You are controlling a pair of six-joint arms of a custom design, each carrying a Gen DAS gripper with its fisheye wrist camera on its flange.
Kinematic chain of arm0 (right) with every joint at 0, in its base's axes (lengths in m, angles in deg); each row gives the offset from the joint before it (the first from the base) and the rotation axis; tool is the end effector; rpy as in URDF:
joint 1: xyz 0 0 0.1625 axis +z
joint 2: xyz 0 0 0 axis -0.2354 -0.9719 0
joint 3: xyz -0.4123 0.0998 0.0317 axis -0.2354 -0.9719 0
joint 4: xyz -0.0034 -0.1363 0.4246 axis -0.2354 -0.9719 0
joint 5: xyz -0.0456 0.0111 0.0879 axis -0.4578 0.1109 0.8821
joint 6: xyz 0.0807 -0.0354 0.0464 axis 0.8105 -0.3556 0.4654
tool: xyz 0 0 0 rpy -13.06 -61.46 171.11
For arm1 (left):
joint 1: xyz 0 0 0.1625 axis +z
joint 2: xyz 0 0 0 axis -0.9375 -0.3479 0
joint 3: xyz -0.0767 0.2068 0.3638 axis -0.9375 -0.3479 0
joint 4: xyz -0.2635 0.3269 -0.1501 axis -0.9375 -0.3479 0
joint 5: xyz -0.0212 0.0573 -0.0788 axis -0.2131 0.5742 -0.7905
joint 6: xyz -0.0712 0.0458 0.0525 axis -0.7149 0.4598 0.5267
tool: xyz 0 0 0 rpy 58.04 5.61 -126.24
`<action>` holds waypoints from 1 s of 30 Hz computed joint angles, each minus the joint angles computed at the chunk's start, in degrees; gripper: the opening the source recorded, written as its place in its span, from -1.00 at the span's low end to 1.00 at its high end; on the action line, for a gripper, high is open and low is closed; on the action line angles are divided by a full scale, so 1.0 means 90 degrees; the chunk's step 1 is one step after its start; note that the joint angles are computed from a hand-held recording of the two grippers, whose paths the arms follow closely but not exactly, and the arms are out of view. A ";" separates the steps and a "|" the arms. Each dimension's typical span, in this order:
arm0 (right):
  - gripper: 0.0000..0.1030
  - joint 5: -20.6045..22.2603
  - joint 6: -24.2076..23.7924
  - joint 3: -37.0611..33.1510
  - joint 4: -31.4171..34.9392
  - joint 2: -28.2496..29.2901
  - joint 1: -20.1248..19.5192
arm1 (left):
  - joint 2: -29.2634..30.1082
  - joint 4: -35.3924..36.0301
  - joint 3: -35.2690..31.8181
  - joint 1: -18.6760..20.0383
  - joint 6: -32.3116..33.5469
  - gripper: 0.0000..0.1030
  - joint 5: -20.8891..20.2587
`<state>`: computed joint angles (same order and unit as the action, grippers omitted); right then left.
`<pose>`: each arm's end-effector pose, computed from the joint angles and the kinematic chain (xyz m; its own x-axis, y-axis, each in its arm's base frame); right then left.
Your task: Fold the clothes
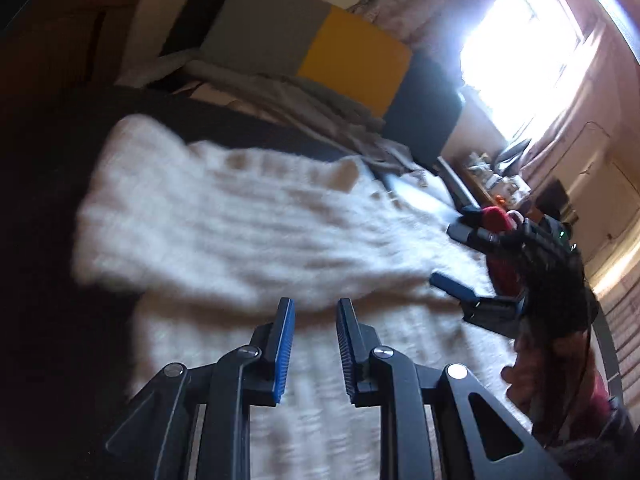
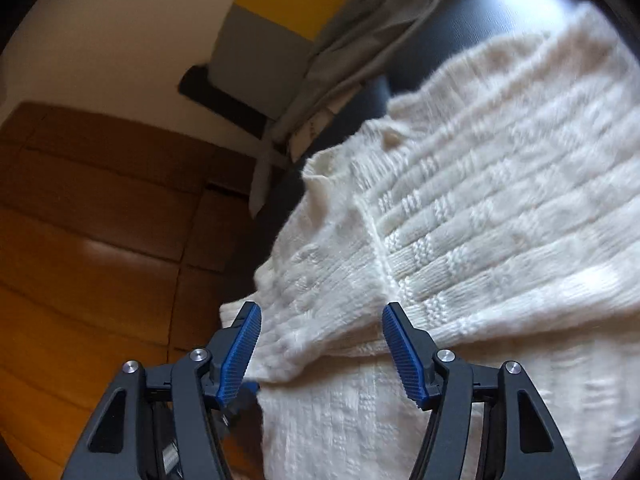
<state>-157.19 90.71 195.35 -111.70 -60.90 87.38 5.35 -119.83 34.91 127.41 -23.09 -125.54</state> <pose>-0.0280 -0.6586 0.2598 -0.9617 0.1645 -0.2191 0.2675 0.7369 -0.6208 -0.1684 -0.5922 0.0971 -0.9310 0.2219 -0.2897 0.3456 0.7908 -0.5052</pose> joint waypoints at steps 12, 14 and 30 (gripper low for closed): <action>-0.85 -0.1810 -0.0543 -0.0199 -0.0239 0.0256 0.0521 | 0.0209 -0.0441 0.0076 0.0531 -0.0314 -0.60 -0.0551; -0.86 -0.1867 -0.0689 -0.0191 -0.0250 0.0242 0.0554 | 0.0228 -0.0451 0.0069 0.0509 -0.0308 -0.60 -0.0502; -0.87 -0.1230 -0.1224 -0.0866 0.0162 -0.0514 0.0971 | 0.0305 0.0003 -0.0229 0.0419 -0.0643 -0.58 -0.0146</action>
